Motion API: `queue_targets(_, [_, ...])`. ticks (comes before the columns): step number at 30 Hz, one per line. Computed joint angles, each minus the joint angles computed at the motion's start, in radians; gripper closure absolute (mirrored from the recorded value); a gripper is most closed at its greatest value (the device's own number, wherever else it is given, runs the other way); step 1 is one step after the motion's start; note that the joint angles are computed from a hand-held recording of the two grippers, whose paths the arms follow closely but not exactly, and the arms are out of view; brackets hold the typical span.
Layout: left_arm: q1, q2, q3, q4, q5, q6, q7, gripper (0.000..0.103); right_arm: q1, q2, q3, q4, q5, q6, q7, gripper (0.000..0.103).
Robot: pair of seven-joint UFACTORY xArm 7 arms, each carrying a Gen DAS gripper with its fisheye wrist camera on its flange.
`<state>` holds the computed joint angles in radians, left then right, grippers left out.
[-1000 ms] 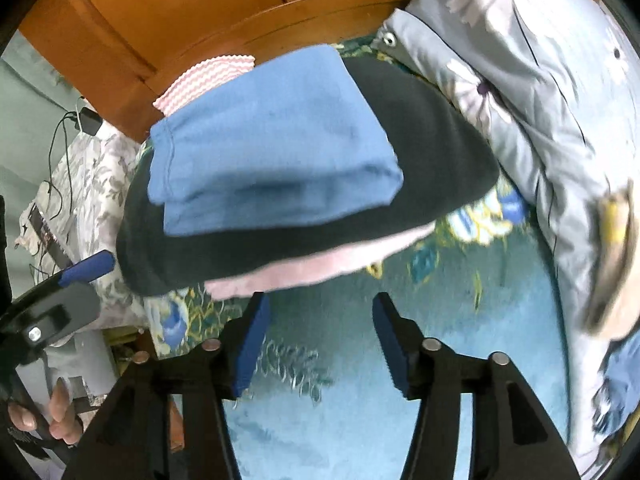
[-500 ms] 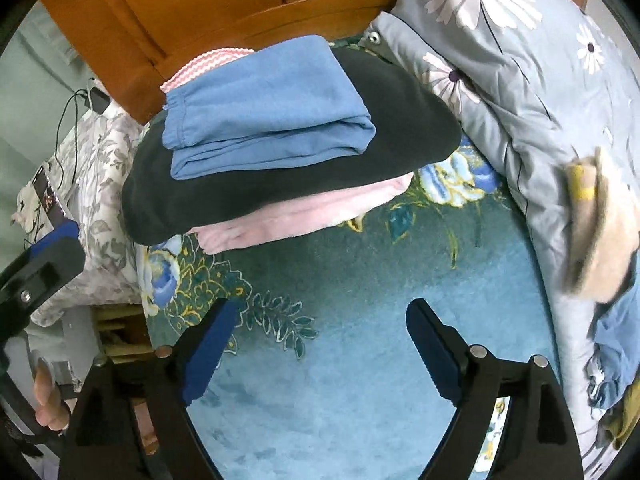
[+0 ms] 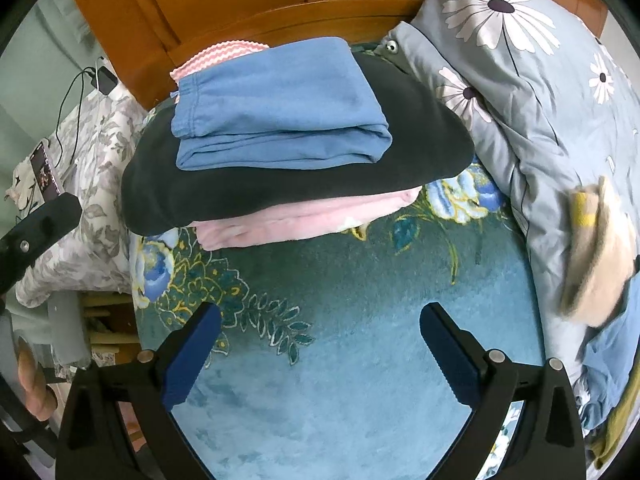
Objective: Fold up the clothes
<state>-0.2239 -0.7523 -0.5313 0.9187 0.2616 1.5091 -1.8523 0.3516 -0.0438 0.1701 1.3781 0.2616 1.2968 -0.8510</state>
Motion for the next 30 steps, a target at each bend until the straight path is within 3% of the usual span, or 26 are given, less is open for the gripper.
queue_targets(4, [0.002,0.014,0.003,0.001,0.004,-0.01,0.003,0.0,0.004,0.015,0.005,0.005,-0.009,-0.006,0.002,0.003])
queue_targets(10, [0.007,0.118,-0.009,0.059,0.009,0.084,-0.006,0.0,0.011,0.043,0.011,0.017,-0.019,-0.014,0.01,0.003])
queue_targets(13, [-0.035,0.113,0.035,0.016,0.004,0.017,0.015,0.0,0.013,0.056,0.014,0.022,-0.018,-0.019,0.007,0.003])
queue_targets(22, [-0.068,0.176,0.053,0.002,-0.005,0.069,-0.037,0.0,0.027,0.106,0.026,0.047,-0.022,-0.03,0.02,0.003])
queue_targets(30, [-0.096,0.208,0.099,-0.056,-0.001,0.001,-0.054,0.0,0.051,0.173,0.037,0.077,-0.076,-0.075,0.065,0.003])
